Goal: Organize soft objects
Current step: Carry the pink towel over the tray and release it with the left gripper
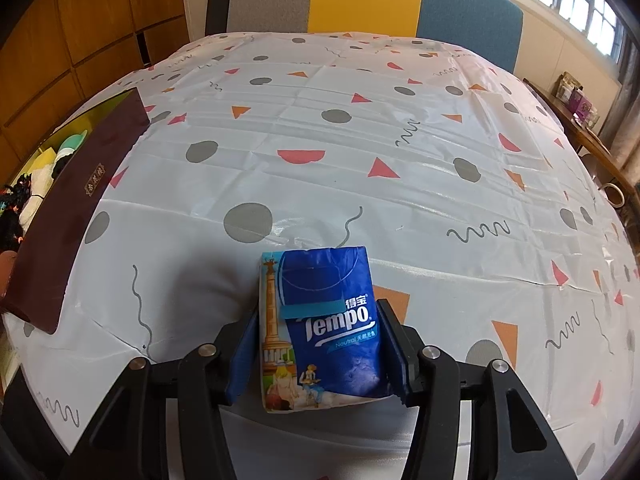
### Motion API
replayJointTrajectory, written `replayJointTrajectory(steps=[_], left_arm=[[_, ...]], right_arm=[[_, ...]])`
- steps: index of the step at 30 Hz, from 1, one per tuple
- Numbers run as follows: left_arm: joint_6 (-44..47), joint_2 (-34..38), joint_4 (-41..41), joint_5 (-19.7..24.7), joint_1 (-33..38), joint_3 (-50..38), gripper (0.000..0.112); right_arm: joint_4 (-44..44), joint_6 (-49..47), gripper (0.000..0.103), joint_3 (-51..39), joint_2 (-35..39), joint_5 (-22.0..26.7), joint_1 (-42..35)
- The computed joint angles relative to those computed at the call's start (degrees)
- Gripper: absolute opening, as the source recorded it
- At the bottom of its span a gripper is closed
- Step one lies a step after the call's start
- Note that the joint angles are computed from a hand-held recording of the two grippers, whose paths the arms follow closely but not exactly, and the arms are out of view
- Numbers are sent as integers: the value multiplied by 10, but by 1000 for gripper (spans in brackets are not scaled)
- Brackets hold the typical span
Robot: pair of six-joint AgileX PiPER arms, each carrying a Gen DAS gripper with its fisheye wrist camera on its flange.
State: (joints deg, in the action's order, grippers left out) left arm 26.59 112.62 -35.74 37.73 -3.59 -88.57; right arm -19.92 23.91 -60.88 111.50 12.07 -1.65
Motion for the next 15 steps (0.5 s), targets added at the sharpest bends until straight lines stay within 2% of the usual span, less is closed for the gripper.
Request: replayJointTrajectory(steps=[2,10,15], left_arm=[[-9,34,5,26,-14,-45,42],[-109,188,125,110,-62,-278,42],[-179,320,192,234,-71,-500,46]], right_arm=[[-2,3,55,-1,0,0,1],[15,-15,55,0,1,-1,-2],[16,-18,55,0,1,-1,-3]])
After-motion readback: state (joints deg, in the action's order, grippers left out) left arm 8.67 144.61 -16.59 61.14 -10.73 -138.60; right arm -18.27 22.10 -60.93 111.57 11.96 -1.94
